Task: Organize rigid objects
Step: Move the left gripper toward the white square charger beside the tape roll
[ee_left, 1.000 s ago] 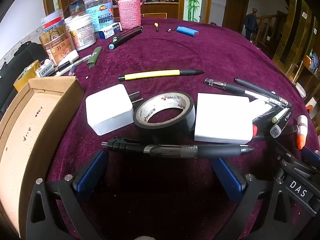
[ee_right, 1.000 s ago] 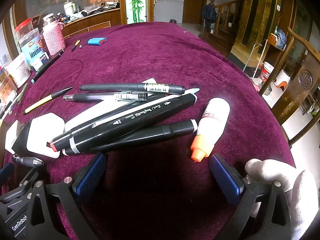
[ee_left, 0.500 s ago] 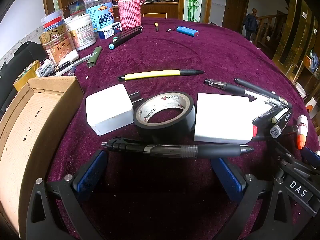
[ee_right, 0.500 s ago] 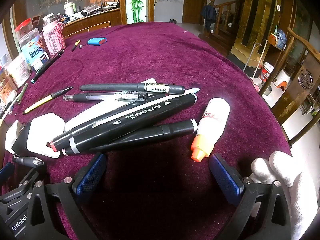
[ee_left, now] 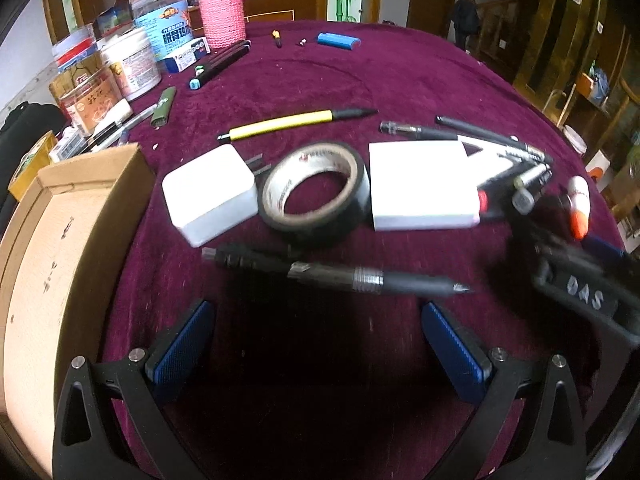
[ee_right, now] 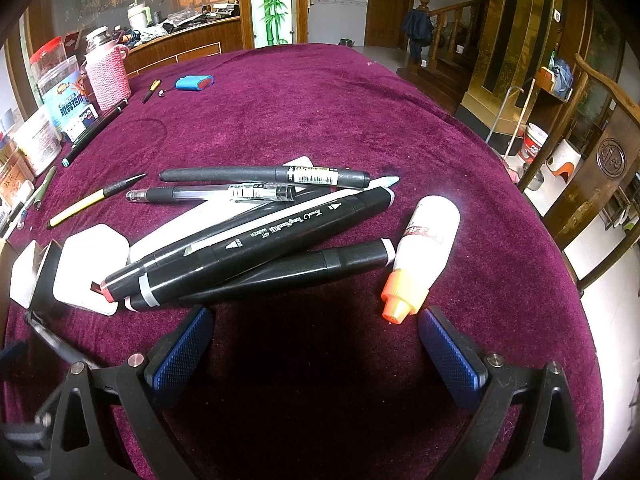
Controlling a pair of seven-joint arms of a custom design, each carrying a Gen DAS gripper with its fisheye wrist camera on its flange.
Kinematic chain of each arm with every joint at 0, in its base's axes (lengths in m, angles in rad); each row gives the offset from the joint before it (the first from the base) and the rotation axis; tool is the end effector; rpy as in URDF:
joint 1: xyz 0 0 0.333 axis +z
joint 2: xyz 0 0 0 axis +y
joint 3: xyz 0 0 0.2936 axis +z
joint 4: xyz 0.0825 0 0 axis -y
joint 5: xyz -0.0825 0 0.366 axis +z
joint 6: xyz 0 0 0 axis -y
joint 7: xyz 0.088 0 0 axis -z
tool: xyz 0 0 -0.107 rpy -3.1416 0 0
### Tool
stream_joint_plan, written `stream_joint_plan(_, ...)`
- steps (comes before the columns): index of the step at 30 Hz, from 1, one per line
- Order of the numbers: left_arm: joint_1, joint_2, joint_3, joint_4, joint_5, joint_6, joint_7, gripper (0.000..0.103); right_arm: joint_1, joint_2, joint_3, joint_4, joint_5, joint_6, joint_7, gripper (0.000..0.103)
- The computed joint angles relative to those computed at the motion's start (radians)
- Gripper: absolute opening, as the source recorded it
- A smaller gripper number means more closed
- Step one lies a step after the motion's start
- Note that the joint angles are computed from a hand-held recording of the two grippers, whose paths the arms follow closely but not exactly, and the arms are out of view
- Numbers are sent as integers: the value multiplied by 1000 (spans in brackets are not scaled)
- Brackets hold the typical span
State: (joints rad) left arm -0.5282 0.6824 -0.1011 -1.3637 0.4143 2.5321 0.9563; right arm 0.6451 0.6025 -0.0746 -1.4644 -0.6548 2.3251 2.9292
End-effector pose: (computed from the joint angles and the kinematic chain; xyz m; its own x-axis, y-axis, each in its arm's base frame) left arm 0.6062 -0.4238 0.3624 -0.2558 -0.9667 0.0020 -0.8248 0.2172 -0.5221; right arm 0.5977 0.3826 0.3501 -0.3658 -0.9306 0.0083 -0.7597 0.2935 -0.5803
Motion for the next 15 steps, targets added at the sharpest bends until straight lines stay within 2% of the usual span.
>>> stream_joint_plan(1, 7, -20, -11, -34, 36, 11, -37, 103, 0, 1, 0, 0, 0, 1, 1, 102)
stream_joint_plan(2, -13, -20, 12, -33, 19, 14, -31, 103, 1, 2, 0, 3, 1, -1, 0, 102)
stream_joint_plan(4, -10, -36, 8, -58, 23, 24, -37, 103, -2, 2, 3, 3, 6, 3, -6, 102)
stream_joint_plan(6, -3, -43, 2, -71, 22, 31, -32, 103, -40, -18, 38, -24, 55, 37, -99, 102)
stream_joint_plan(8, -2, -44, 2, -75, 24, 35, -38, 103, -49, -29, 40, -41, 89, 59, -140, 102)
stream_joint_plan(9, 2, -51, -2, -84, 20, 35, -37, 103, -77, -63, 56, -93, 108, 90, -167, 102)
stream_joint_plan(11, 21, -55, -22, -87, -3, 29, -3, 103, -64, -84, 46, -132, 97, 119, -174, 102)
stream_joint_plan(13, 53, -56, -59, -79, -48, 5, 77, 103, -48, -77, 43, -123, 83, 108, -189, 102)
stream_joint_plan(15, 44, -61, -57, -84, -42, -13, 126, 103, -48, -79, 45, -119, 94, 96, -204, 102)
